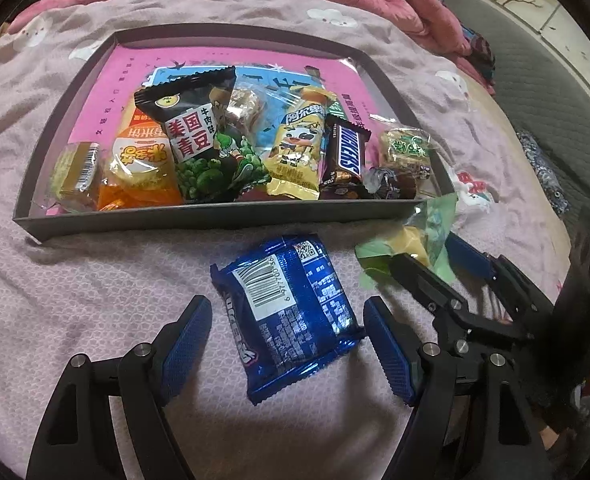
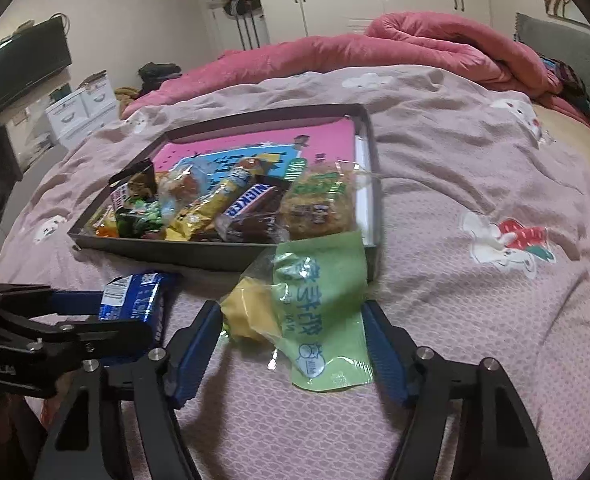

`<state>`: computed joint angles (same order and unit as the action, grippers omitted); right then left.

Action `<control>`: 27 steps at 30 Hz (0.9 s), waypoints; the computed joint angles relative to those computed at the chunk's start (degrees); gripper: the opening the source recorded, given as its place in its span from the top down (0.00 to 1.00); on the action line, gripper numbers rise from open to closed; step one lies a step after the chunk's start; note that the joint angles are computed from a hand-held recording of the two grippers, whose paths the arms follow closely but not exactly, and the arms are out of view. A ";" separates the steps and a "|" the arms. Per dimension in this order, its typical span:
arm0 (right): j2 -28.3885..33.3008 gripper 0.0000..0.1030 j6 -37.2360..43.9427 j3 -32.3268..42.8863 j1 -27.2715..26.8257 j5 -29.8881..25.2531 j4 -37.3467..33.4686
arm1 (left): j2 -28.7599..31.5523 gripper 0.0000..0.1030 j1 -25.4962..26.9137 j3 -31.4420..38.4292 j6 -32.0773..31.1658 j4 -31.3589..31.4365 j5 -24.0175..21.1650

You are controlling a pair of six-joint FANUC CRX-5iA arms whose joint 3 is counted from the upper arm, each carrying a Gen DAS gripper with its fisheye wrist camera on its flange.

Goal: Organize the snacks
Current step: 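Close left tool on the blue biscuit packet while right tool closes on the clear green bag, then lift and carry the blue packet in left tool over the tray while right tool carries the green bag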

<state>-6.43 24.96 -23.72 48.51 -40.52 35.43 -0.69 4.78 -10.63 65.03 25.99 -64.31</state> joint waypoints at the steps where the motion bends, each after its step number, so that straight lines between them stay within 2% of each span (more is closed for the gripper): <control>1: 0.00 0.43 0.75 0.08 0.06 0.40 -0.29 | 0.14 0.23 -0.13 0.12 0.20 -0.18 0.00; 2: -0.01 0.50 1.15 0.13 0.13 0.66 -0.36 | 0.17 0.23 -0.26 0.19 0.36 -0.51 0.01; 5: 0.29 0.54 3.25 0.49 0.51 1.08 -0.89 | 0.30 0.23 -0.61 0.27 0.56 -1.10 0.29; 8: 0.29 0.66 6.02 1.03 0.49 2.11 -3.19 | 0.51 0.24 -0.52 0.09 0.64 -0.67 0.37; 10: 0.11 0.66 6.26 0.90 0.56 2.36 -3.21 | 0.40 0.26 -0.39 -0.16 0.42 -0.40 0.44; 12: -0.31 0.67 6.48 0.88 0.44 2.85 -4.27 | 0.11 0.36 -0.53 -0.47 0.11 -0.37 0.83; 15: -1.54 0.67 5.60 0.09 0.60 3.66 -3.92 | -0.08 0.39 -0.46 -0.78 -0.48 0.10 0.97; 19: -3.98 0.67 2.68 -1.95 0.98 5.14 -0.99 | -1.02 0.42 0.47 -1.96 -1.56 1.99 1.52; 27: -7.13 0.67 -7.57 -6.46 -0.75 11.53 8.73 | -3.54 0.43 3.08 -3.31 -5.10 6.86 1.79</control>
